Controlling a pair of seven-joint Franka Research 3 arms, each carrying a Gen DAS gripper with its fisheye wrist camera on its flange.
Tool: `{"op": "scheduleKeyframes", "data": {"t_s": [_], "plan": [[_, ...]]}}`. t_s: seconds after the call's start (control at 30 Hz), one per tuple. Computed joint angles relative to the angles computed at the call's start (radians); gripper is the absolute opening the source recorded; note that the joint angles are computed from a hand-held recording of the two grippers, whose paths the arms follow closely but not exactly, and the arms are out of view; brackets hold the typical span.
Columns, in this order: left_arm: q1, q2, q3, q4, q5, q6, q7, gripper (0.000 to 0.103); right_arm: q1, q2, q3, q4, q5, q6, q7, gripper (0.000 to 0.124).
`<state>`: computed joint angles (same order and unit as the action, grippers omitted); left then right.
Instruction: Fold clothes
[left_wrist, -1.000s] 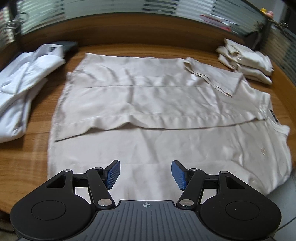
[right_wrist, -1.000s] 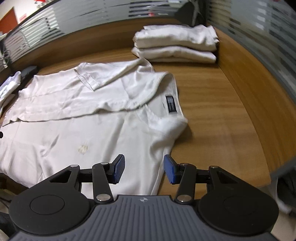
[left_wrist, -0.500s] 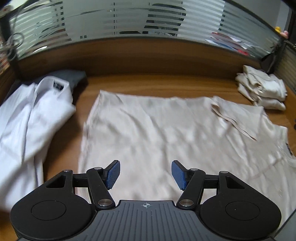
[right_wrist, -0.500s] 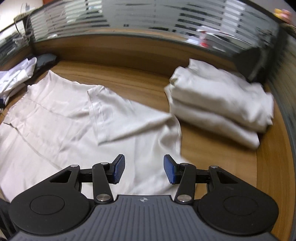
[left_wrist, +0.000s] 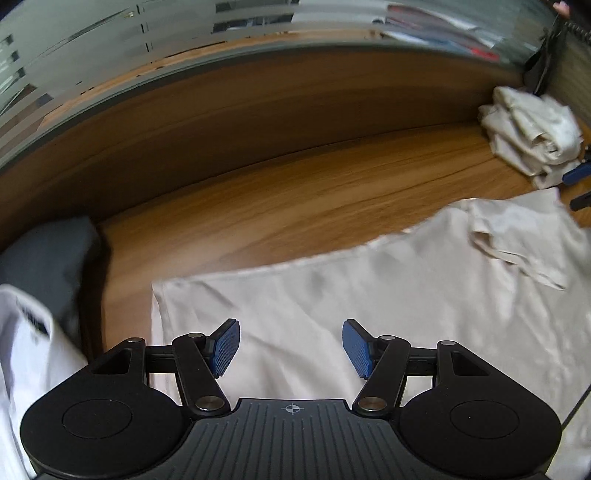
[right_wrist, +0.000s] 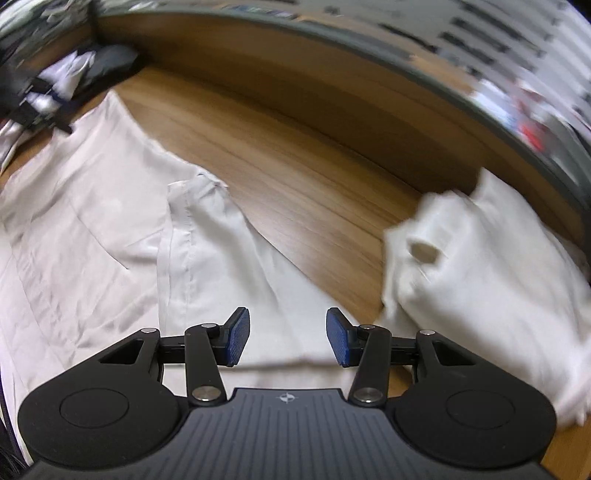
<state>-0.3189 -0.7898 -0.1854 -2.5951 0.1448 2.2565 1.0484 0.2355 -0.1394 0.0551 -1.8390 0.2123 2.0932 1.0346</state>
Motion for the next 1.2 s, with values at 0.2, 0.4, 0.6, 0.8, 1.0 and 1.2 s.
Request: {"op": "scheduleKeyframes", "data": {"t_s": [0.2, 0.4, 0.6, 0.8, 1.0, 1.2], "plan": [[0.057, 0.06, 0.034, 0.025, 0.064, -0.012, 0.086, 0.066, 0.035, 0.195, 0.019, 0.181, 0.046, -0.041, -0.107, 0.052], [0.103, 0.072, 0.075, 0.031, 0.084, -0.028, 0.2, 0.072, 0.058, 0.407, 0.038, 0.431, 0.071, -0.142, -0.196, 0.052], [0.125, 0.098, 0.121, 0.047, 0.041, -0.035, 0.325, 0.073, 0.076, 0.59, 0.044, 0.698, 0.055, -0.291, -0.238, 0.052], [0.115, 0.147, 0.153, 0.076, -0.066, -0.019, 0.45, 0.072, 0.07, 0.653, 0.036, 0.819, 0.057, -0.381, -0.229, 0.052], [0.133, 0.173, 0.147, 0.079, -0.097, -0.013, 0.515, 0.036, 0.081, 0.689, 0.045, 0.873, 0.051, -0.434, -0.278, 0.052], [0.13, 0.143, 0.145, 0.067, -0.149, -0.023, 0.541, 0.008, 0.097, 0.754, 0.046, 0.97, 0.042, -0.498, -0.304, 0.042]]}}
